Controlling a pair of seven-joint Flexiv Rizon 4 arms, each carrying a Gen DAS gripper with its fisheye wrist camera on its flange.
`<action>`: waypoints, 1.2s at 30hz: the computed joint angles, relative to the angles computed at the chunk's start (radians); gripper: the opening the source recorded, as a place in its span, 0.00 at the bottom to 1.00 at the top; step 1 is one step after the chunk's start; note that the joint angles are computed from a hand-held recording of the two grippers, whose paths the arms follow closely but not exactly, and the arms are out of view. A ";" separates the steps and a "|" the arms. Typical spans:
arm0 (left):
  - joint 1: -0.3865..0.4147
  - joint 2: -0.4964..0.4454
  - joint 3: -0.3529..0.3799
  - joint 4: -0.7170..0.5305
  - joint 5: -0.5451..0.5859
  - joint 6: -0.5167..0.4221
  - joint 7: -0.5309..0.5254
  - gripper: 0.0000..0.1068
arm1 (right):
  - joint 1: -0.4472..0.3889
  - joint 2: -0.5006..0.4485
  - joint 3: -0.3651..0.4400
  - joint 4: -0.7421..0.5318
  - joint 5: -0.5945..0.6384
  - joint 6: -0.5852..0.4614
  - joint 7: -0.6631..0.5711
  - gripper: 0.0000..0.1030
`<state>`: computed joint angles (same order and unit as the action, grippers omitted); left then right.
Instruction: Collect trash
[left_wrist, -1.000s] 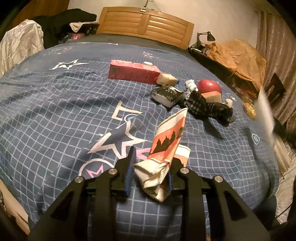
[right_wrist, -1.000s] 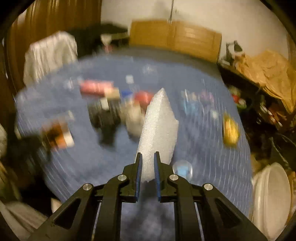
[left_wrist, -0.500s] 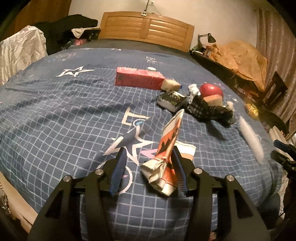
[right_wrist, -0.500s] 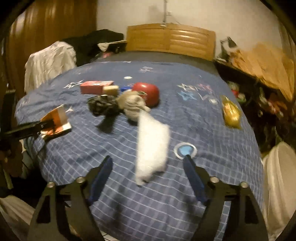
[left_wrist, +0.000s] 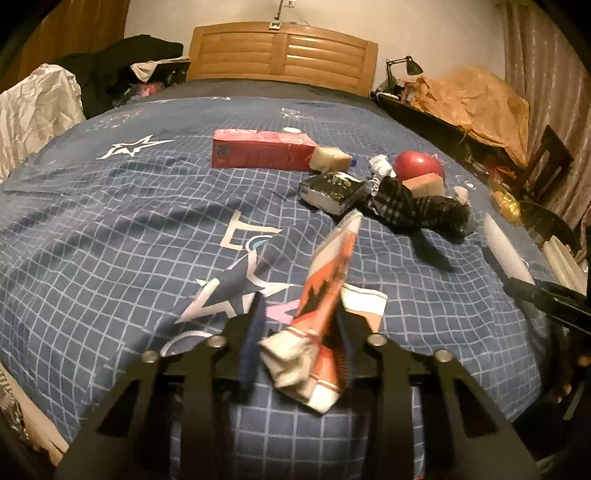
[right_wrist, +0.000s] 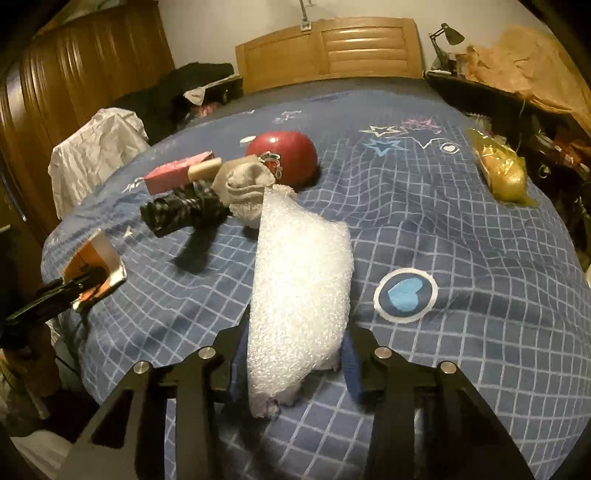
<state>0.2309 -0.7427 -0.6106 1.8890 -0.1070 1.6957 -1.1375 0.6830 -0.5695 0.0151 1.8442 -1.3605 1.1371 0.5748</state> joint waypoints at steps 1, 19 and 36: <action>0.010 -0.003 -0.011 0.002 0.003 0.002 0.003 0.25 | 0.004 0.004 -0.001 0.003 -0.005 -0.004 0.012 0.42; -0.494 0.157 0.512 -0.053 -0.063 0.098 -0.195 0.20 | 0.066 0.082 0.070 -0.005 -0.097 -0.159 0.072 0.42; -0.695 0.169 0.696 -0.045 -0.118 0.120 -0.186 0.21 | 0.086 0.110 0.103 0.017 -0.139 -0.216 0.132 0.42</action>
